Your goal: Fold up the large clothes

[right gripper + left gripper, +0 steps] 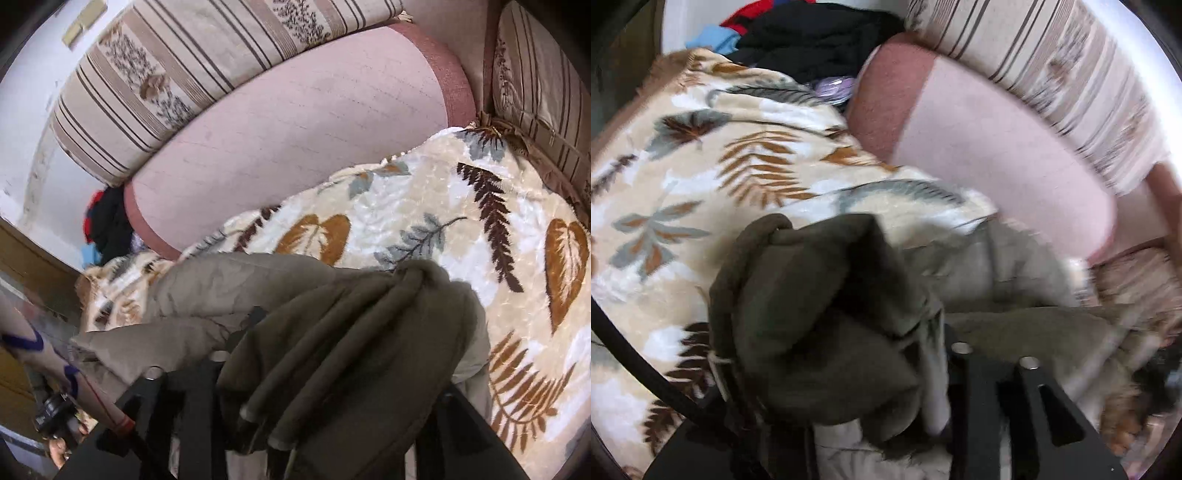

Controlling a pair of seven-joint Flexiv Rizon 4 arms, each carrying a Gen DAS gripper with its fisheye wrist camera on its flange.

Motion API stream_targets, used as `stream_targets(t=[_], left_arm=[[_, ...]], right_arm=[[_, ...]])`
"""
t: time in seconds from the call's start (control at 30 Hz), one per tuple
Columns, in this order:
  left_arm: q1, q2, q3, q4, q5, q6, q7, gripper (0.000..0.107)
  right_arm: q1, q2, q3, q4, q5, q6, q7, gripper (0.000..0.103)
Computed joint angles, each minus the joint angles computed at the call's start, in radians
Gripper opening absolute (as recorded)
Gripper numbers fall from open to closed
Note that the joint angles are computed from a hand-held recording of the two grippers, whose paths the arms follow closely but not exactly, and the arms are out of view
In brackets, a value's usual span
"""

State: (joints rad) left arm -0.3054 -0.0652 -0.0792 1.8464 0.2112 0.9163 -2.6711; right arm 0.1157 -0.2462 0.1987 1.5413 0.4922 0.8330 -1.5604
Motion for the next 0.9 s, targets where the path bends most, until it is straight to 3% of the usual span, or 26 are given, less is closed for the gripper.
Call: stream_targets(t=[0.07,0.17,0.27,0.33,0.43,0.5,0.7,0.83,0.9], left_arm=[[0.003,0.045,0.01,0.084,-0.061,0.157,0.02,0.063],[0.015,0.101,0.008,0.13,-0.075,0.242,-0.015,0.074],[0.031,0.138,-0.008,0.144,-0.1,0.289,-0.028,0.077],[0.05,0.147,-0.046,0.079,-0.027,0.173,-0.061,0.079],[0.042,0.099,-0.097,-0.044,0.044,-0.023,-0.022,0.079],[0.015,0.054,-0.106,-0.098,0.064,-0.088,0.007,0.079],[-0.061,-0.144,-0.084,-0.263,0.076,-0.163,0.084,0.079],[-0.101,-0.272,-0.03,-0.393,0.12,-0.264,0.118,0.08],[-0.109,-0.32,0.001,-0.431,0.121,-0.268,0.13,0.086]], right_arm=[[-0.01,0.024,0.005,0.021,0.032,0.04,-0.017,0.075],[-0.011,0.074,0.002,0.066,0.056,0.14,-0.034,0.094],[0.004,0.12,-0.005,0.103,0.017,0.199,-0.051,0.095],[0.021,0.147,-0.009,0.132,-0.022,0.215,-0.053,0.095],[0.055,0.175,-0.002,0.182,-0.078,0.22,-0.112,0.095],[0.095,0.176,0.002,0.246,-0.201,0.264,-0.084,0.095],[0.161,0.091,-0.018,0.305,-0.441,0.354,0.007,0.095],[0.167,-0.022,-0.039,0.237,-0.527,0.341,0.066,0.095],[0.156,-0.077,-0.04,0.186,-0.538,0.331,0.076,0.095]])
